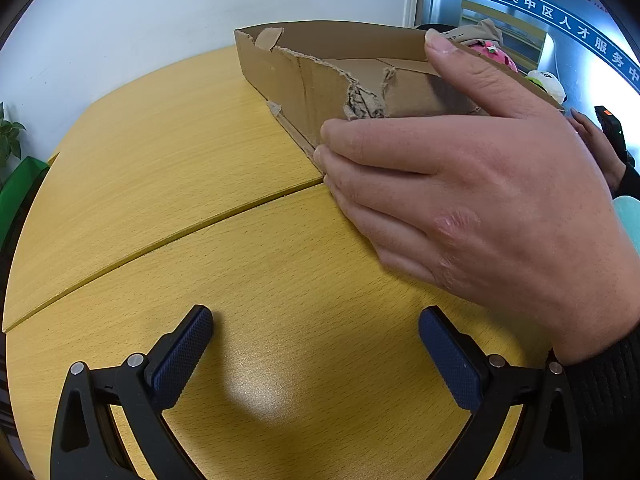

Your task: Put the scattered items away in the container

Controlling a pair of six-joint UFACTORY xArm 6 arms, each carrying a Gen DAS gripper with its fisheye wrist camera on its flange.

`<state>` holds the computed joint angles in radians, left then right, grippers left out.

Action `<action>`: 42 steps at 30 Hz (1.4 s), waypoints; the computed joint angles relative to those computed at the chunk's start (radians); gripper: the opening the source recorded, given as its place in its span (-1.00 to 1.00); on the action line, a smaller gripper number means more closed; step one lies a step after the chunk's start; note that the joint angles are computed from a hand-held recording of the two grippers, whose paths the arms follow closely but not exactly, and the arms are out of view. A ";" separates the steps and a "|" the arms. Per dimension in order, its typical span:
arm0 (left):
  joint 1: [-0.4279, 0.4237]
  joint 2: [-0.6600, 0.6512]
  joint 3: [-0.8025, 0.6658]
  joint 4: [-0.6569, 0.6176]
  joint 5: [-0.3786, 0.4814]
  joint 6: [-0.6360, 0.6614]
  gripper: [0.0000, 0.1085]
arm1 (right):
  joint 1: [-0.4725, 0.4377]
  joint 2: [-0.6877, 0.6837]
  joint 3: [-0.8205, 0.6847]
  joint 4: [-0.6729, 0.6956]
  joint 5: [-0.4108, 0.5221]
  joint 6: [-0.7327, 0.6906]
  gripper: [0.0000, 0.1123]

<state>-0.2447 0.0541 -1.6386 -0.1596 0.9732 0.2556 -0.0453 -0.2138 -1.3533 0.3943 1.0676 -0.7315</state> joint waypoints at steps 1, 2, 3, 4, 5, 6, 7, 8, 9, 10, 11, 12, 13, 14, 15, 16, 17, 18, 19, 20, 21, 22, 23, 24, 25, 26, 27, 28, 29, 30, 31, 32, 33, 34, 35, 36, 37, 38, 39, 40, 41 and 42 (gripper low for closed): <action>0.000 -0.002 0.002 0.000 0.000 0.001 0.90 | 0.000 -0.001 0.001 0.000 0.000 0.000 0.83; 0.001 -0.003 0.002 -0.001 0.000 0.001 0.90 | 0.000 -0.001 0.002 0.000 -0.001 0.000 0.83; 0.001 -0.001 0.000 -0.001 0.001 0.002 0.90 | 0.000 -0.001 0.002 0.000 -0.001 0.000 0.83; 0.002 -0.002 0.001 -0.001 0.001 0.002 0.90 | 0.000 -0.001 0.003 0.000 -0.001 0.000 0.83; 0.002 -0.002 0.000 -0.001 0.002 0.002 0.90 | 0.000 -0.002 0.003 0.000 -0.002 0.000 0.83; 0.002 -0.002 0.000 -0.002 0.002 0.003 0.90 | 0.000 -0.002 0.003 0.000 -0.002 0.000 0.83; 0.002 -0.003 0.001 -0.002 0.002 0.003 0.90 | 0.000 -0.002 0.004 0.000 -0.002 0.000 0.83; 0.003 0.000 -0.003 -0.002 0.003 0.003 0.90 | 0.000 -0.002 0.004 0.000 -0.002 0.000 0.83; 0.004 0.001 -0.004 -0.002 0.004 0.004 0.90 | 0.000 -0.002 0.004 0.000 -0.003 -0.001 0.83; 0.004 -0.001 -0.002 -0.002 0.004 0.004 0.90 | 0.000 -0.003 0.006 0.000 -0.003 -0.001 0.83; 0.004 -0.001 -0.002 -0.002 0.004 0.004 0.90 | 0.000 -0.003 0.006 0.000 -0.003 -0.001 0.83; 0.004 -0.003 0.000 -0.003 0.003 0.005 0.90 | 0.000 -0.003 0.006 0.000 -0.003 -0.001 0.83; 0.005 -0.003 0.000 -0.003 0.004 0.005 0.90 | 0.001 -0.005 0.008 0.000 -0.004 -0.001 0.83; 0.005 -0.005 0.002 -0.003 0.004 0.005 0.90 | 0.001 -0.005 0.008 0.000 -0.005 -0.001 0.83; 0.005 -0.004 0.001 -0.003 0.004 0.006 0.90 | 0.000 -0.004 0.008 0.000 -0.005 -0.002 0.83; 0.006 -0.003 -0.001 -0.004 0.005 0.006 0.90 | 0.001 -0.005 0.010 0.000 -0.005 -0.002 0.83; 0.006 -0.002 -0.002 -0.004 0.005 0.006 0.90 | 0.001 -0.005 0.010 0.000 -0.005 -0.002 0.83; 0.006 -0.005 0.000 -0.004 0.005 0.006 0.90 | 0.000 -0.004 0.009 0.000 -0.005 -0.002 0.83; 0.006 -0.004 0.000 -0.004 0.006 0.007 0.90 | 0.000 -0.005 0.010 0.000 -0.006 -0.002 0.83; 0.006 -0.006 0.001 -0.004 0.005 0.007 0.90 | 0.000 -0.005 0.010 0.000 -0.006 -0.002 0.83; 0.007 -0.006 0.001 -0.004 0.006 0.007 0.90 | 0.000 -0.005 0.010 0.000 -0.006 -0.002 0.83; 0.007 -0.007 0.002 -0.005 0.006 0.008 0.90 | 0.001 -0.006 0.011 -0.001 -0.007 -0.002 0.83; 0.008 -0.006 0.000 -0.008 0.008 0.009 0.90 | 0.004 -0.008 0.015 -0.006 -0.013 0.008 0.83; 0.008 -0.002 -0.005 -0.006 0.009 0.009 0.90 | 0.012 -0.009 0.018 -0.017 -0.022 0.028 0.83; 0.009 0.002 -0.011 -0.006 0.010 0.009 0.90 | 0.022 -0.011 0.022 -0.032 -0.035 0.057 0.83; 0.009 0.006 -0.016 -0.007 0.011 0.010 0.90 | 0.033 -0.014 0.029 -0.051 -0.051 0.094 0.83; 0.010 0.010 -0.021 -0.007 0.013 0.011 0.90 | 0.049 -0.023 0.042 -0.078 -0.070 0.145 0.83; 0.011 0.005 -0.016 -0.007 0.013 0.012 0.90 | 0.063 -0.030 0.053 -0.103 -0.087 0.193 0.83; 0.009 0.007 -0.022 -0.003 0.015 0.009 0.90 | 0.077 -0.038 0.063 -0.127 -0.101 0.238 0.83; 0.003 0.003 -0.021 0.005 0.017 0.000 0.90 | 0.092 -0.045 0.073 -0.146 -0.112 0.273 0.83; -0.004 -0.010 0.002 0.015 0.003 -0.017 0.90 | 0.107 -0.053 0.083 -0.147 -0.113 0.274 0.83; -0.012 -0.014 0.026 0.031 -0.020 -0.045 0.90 | 0.120 -0.063 0.091 -0.130 -0.105 0.243 0.83; -0.021 -0.023 0.037 0.063 -0.028 -0.098 0.90 | 0.131 -0.074 0.100 -0.109 -0.093 0.203 0.83; -0.038 -0.048 0.058 0.099 -0.027 -0.158 0.90 | 0.144 -0.089 0.113 -0.094 -0.084 0.174 0.83; -0.053 -0.070 0.083 0.138 -0.034 -0.224 0.90 | 0.157 -0.105 0.128 -0.088 -0.079 0.163 0.83; -0.070 -0.088 0.105 0.185 -0.038 -0.304 0.90 | 0.169 -0.120 0.141 -0.089 -0.079 0.166 0.83; -0.097 -0.107 0.139 0.225 -0.051 -0.369 0.90 | 0.182 -0.135 0.157 -0.098 -0.083 0.184 0.83; -0.109 -0.117 0.149 0.244 -0.051 -0.404 0.90 | 0.194 -0.150 0.172 -0.114 -0.091 0.215 0.83; -0.118 -0.131 0.166 0.253 -0.052 -0.419 0.90 | 0.207 -0.167 0.190 -0.137 -0.102 0.258 0.83; -0.130 -0.145 0.182 0.255 -0.054 -0.425 0.90 | 0.223 -0.189 0.212 -0.169 -0.114 0.314 0.83; -0.144 -0.154 0.192 0.255 -0.055 -0.429 0.90 | 0.236 -0.206 0.229 -0.195 -0.123 0.359 0.83; -0.158 -0.158 0.195 0.258 -0.053 -0.434 0.90 | 0.249 -0.217 0.241 -0.211 -0.128 0.387 0.83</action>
<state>-0.4022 -0.1039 -1.4431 0.0981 0.9198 -0.1788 0.2032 -0.4312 -1.1125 0.1834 0.9398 -0.3444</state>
